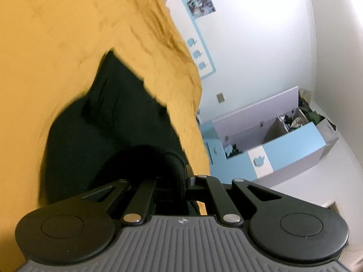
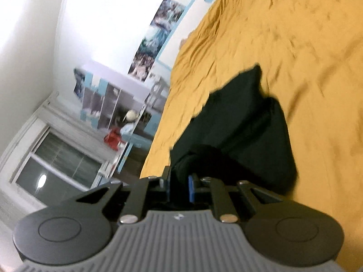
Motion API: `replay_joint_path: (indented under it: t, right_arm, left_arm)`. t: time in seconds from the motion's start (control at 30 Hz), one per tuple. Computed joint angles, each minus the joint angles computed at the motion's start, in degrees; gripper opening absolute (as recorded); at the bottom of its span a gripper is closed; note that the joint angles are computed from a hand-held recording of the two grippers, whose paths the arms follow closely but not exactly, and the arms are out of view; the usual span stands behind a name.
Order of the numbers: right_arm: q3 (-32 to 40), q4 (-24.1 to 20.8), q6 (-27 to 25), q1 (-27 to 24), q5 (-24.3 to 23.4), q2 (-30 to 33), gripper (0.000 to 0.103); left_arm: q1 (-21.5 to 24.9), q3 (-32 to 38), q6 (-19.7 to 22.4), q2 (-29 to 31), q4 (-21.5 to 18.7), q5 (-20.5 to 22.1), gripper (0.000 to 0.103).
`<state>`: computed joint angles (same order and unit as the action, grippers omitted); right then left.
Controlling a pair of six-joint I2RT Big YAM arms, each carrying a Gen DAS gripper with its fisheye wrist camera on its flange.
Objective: Fold small clothes
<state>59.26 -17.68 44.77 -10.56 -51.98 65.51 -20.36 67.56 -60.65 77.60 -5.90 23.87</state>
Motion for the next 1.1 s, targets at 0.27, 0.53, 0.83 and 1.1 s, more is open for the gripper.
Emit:
replay_joint_path:
  t: [0.27, 0.53, 0.83, 1.1]
  right_arm:
    - [26.9, 0.9, 2.3, 4.5, 11.0, 27.7, 0.004]
    - [46.6, -9.4, 4.7, 8.3, 33.3, 42.9, 0.05]
    - [23.4, -5.1, -1.1, 8.5, 14.4, 25.5, 0.058]
    - [10.6, -6.5, 6.7, 9.1, 18.0, 17.4, 0.062]
  left_arm:
    - [5.0, 24.9, 0.7, 23.1, -3.7, 1.0, 0.006]
    - [5.9, 34.1, -4.1, 30.8, -11.0, -8.5, 0.02]
    - [-0.9, 8.0, -5.4, 11.9, -0.7, -3.8, 0.058]
    - [-6.8, -5.2, -22.8, 7.3, 1.4, -11.7, 0.063]
